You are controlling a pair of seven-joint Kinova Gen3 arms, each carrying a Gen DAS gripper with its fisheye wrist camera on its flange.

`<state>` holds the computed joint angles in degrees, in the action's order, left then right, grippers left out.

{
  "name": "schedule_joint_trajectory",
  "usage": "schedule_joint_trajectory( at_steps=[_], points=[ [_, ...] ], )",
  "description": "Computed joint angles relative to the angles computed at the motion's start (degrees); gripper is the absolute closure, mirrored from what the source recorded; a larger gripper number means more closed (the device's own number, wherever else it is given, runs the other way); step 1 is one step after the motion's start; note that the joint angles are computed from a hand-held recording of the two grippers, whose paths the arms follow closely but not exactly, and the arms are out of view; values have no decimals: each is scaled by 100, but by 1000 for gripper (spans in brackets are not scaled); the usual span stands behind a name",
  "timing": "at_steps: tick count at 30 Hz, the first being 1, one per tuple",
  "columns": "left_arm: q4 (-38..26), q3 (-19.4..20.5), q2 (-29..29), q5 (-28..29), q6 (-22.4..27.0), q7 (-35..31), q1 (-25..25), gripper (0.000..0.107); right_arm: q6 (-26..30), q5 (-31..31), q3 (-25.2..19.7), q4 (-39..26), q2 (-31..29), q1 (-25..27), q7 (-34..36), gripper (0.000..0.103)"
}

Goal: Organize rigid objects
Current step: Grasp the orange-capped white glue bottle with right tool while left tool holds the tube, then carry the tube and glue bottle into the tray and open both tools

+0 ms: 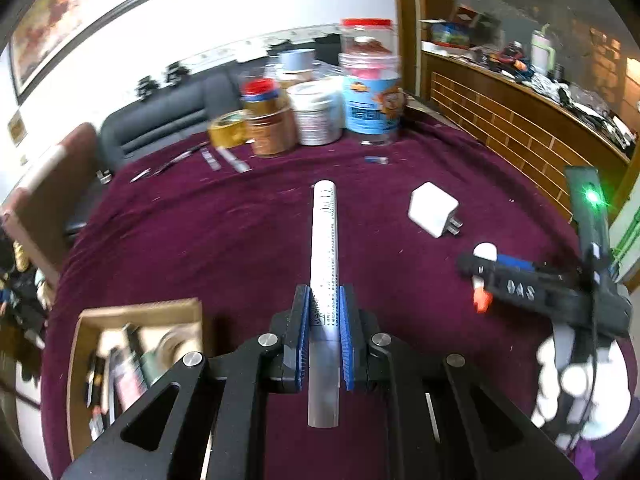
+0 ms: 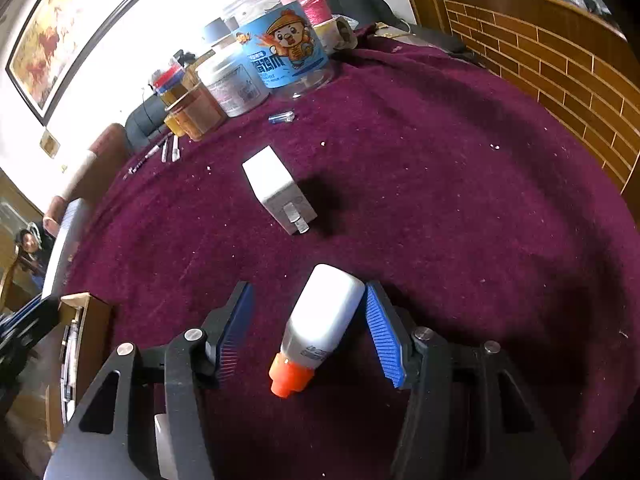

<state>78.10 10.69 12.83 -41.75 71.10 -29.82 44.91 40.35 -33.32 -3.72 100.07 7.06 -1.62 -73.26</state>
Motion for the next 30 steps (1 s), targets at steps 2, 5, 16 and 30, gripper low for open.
schedule_joint_trajectory(
  at_steps=[2,5,16,30],
  points=[
    [184,12,-168,-145,226,299,139,96,-99,466,265,-3,-50,-449,-350,56],
    [409,140,-339,-359,491,641,228,96,-209,1165,842,11,-102,-1246,-812,79],
    [1397,824,-1156,-592,788,1627,-24,96,167,1718,-27,114,-842,-747,-1574,79],
    [2427,1623,-2264,-284,735,2279,-798,96,724,613,-334,247,-1685,-1783,-1160,78]
  ],
)
